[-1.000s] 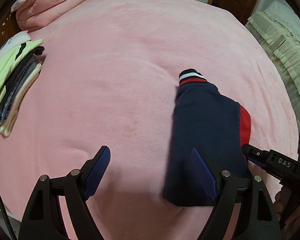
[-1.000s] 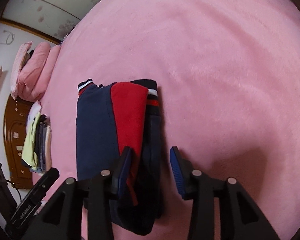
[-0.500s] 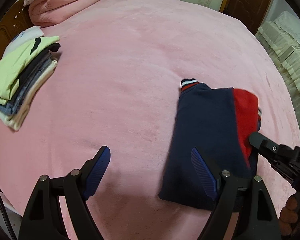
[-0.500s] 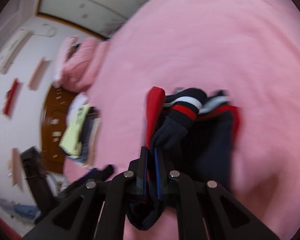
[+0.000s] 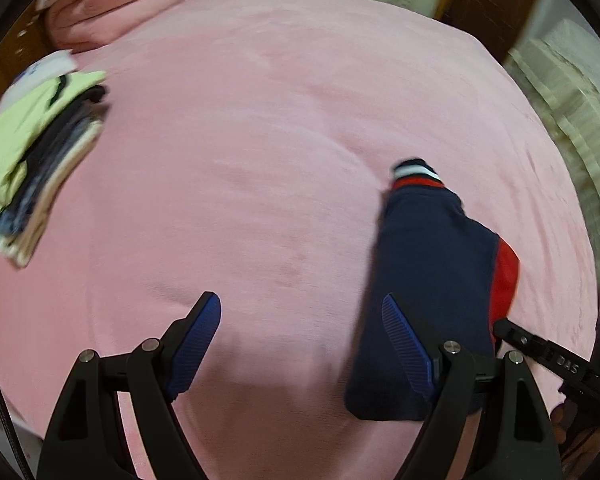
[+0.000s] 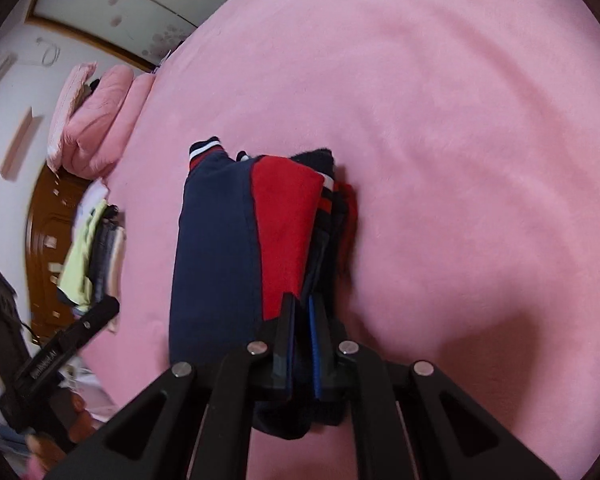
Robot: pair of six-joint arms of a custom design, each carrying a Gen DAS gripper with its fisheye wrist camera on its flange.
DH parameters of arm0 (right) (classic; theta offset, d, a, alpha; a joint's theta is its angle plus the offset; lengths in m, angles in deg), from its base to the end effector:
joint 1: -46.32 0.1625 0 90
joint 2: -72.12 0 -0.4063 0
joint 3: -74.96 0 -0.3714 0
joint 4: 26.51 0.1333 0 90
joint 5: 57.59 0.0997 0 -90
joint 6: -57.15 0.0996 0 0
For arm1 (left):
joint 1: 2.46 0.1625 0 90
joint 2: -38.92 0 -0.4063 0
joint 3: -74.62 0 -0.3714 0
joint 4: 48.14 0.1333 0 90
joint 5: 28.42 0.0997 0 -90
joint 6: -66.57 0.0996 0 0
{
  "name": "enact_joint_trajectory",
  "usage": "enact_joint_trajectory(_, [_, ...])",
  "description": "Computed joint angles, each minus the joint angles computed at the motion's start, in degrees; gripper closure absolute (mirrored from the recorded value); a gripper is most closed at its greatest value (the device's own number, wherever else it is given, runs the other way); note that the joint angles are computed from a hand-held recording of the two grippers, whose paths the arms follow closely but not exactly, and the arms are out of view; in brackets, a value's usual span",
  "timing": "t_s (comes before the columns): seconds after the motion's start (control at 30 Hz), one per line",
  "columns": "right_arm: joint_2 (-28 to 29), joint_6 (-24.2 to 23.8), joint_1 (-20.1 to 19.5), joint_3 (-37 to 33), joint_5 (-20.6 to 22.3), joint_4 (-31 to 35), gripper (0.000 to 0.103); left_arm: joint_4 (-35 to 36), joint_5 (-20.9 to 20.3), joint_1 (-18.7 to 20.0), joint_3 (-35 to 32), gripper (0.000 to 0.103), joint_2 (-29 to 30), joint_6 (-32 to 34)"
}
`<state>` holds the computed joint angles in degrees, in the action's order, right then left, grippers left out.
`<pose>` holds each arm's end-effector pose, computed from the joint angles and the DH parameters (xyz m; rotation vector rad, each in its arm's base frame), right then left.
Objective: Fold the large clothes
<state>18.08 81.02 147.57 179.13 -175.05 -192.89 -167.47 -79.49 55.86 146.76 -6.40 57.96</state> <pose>0.2038 -0.5765 0.1712 -0.4517 -2.6788 0.8028 -0.2115 -0.7157 0.2108 0.4800 2.4486 -0.3550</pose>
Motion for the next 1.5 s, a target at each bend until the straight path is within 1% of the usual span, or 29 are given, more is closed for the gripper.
enact_joint_trajectory(0.1, [1.66, 1.13, 0.17, -1.18, -2.88, 0.99, 0.097, 2.44, -1.2, -0.1, -1.91, 0.024, 2.11, 4.05])
enact_joint_trajectory(0.17, [2.57, 3.48, 0.11, -2.67, -4.54, 3.74, 0.096, 3.6, -0.99, -0.43, -2.96, 0.032, 3.24, 6.05])
enact_joint_trajectory(0.23, [2.66, 5.35, 0.88, -3.99, -6.89, 6.05, 0.095, 5.4, -2.34, -0.56, -4.98, 0.033, 4.39, 7.67])
enact_joint_trajectory(0.3, [2.87, 7.43, 2.87, -5.37, -11.95, 7.65, 0.095, 5.68, -5.16, -0.53, -7.17, 0.033, 5.34, 9.48])
enact_joint_trajectory(0.33, [3.18, 7.74, 4.25, -5.81, -16.14, 6.45, 0.09, 5.5, -6.16, -0.56, -7.72, 0.033, 5.59, 9.89])
enact_joint_trajectory(0.4, [3.59, 4.15, 5.21, -5.24, -18.25, -0.41, 0.09, 5.82, -9.86, -0.07, -10.89, 0.039, 7.31, 11.07])
enact_joint_trajectory(0.47, [3.73, -1.08, 4.05, -3.99, -12.86, -8.85, 0.091, 6.15, -12.25, 0.39, -13.49, 0.069, 9.26, 11.14])
enact_joint_trajectory(0.5, [3.69, -2.94, 2.57, -3.56, -7.15, -11.55, 0.093, 5.4, -13.73, 0.92, -14.88, 0.073, 10.57, 10.85])
enact_joint_trajectory(0.53, [4.0, -4.39, 1.36, -3.64, -2.77, -13.03, 0.096, 5.23, -14.65, 1.29, -16.14, 0.084, 11.7, 10.42])
enact_joint_trajectory(0.57, [4.66, -5.4, 0.74, -4.15, -0.61, -13.65, 0.098, 5.15, -15.93, 1.79, -17.51, 0.093, 12.87, 10.0])
enact_joint_trajectory(0.6, [5.62, -6.58, 0.22, -5.19, 0.44, -13.18, 0.099, 4.5, -17.49, 2.29, -18.74, 0.093, 14.02, 9.85])
enact_joint_trajectory(0.67, [7.28, -7.17, -0.25, -7.59, -0.58, -9.3, 0.1, 4.02, -18.74, 2.9, -21.26, 0.093, 16.37, 10.97])
enact_joint_trajectory(0.73, [8.51, -7.01, -0.69, -8.59, -1.57, -8.47, 0.103, 3.8, -15.06, 2.68, -22.38, 0.093, 17.98, 12.65])
enact_joint_trajectory(0.8, [9.48, -5.39, -0.74, -9.38, -6.92, -7.21, 0.103, 1.05, -9.51, 2.2, -22.35, 0.093, 19.33, 16.65])
enact_joint_trajectory(0.83, [9.45, -5.07, -0.57, -9.13, -9.49, -7.37, 0.103, -0.46, -7.17, 2.04, -21.78, 0.088, 19.48, 17.9])
enact_joint_trajectory(0.87, [9.67, -3.96, -0.21, -9.46, -13.78, -6.17, 0.103, -0.57, -6.69, 2.08, -21.7, 0.088, 19.32, 17.62])
enact_joint_trajectory(0.93, [9.74, -3.14, 0.71, -10.15, -18.15, -4.59, 0.103, 1.72, -7.3, 2.4, -22.16, 0.088, 18.27, 14.14])
enact_joint_trajectory(0.97, [9.85, -2.99, 1.67, -10.8, -21.91, -2.82, 0.103, 2.28, -9.45, 2.81, -21.77, 0.088, 17.25, 13.29])
enact_joint_trajectory(1.0, [9.74, -4.08, 2.42, -10.84, -23.28, -2.53, 0.103, 3.05, -11.53, 3.31, -21.1, 0.088, 15.65, 12.71])
enact_joint_trajectory(1.07, [7.75, -6.3, 3.06, -8.2, -19.67, -5.24, 0.103, 3.64, -14.8, 3.49, -18.88, 0.088, 13.31, 11.76])
enact_joint_trajectory(1.17, [5.21, -7.57, 2.96, -3.53, -7.18, -11.32, 0.103, 5.26, -19.93, 3.99, -16.92, 0.088, 11.63, 10.99])
enact_joint_trajectory(1.2, [5.06, -6.87, 2.75, -2.56, -3.31, -11.85, 0.103, 5.86, -20.51, 4.08, -15.99, 0.088, 11.39, 10.74])
enact_joint_trajectory(1.23, [5.49, -5.99, 2.64, -2.86, -1.85, -10.74, 0.103, 6.53, -19.36, 3.96, -15.07, 0.089, 11.44, 10.36])
enact_joint_trajectory(1.3, [7.12, -2.83, 3.08, -3.93, -4.89, -5.92, 0.103, 3.78, -16.71, 3.67, -12.12, 0.09, 10.87, 10.62])
enact_joint_trajectory(1.33, [7.64, -2.11, 3.32, -4.08, -6.27, -5.98, 0.103, 2.48, -15.3, 3.59, -11.05, 0.095, 10.6, 10.72])
enact_joint_trajectory(1.4, [7.17, 1.51, 4.11, -3.48, -14.29, -2.86, 0.103, -0.09, -11.95, 3.24, -9.08, 0.095, 9.75, 9.83])
enact_joint_trajectory(1.43, [5.99, 2.41, 4.24, -2.35, -16.13, -1.8, 0.103, -1.0, -9.73, 3.05, -8.37, 0.095, 9.27, 8.93])
enact_joint_trajectory(1.47, [4.87, 3.9, 4.35, -1.92, -18.95, 0.43, 0.103, -0.81, -9.27, 3.19, -8.47, 0.095, 9.04, 8.51])
enact_joint_trajectory(1.5, [3.31, 4.13, 4.22, -0.97, -19.36, 1.05, 0.103, 0.36, -9.65, 3.39, -8.72, 0.095, 8.6, 7.84])
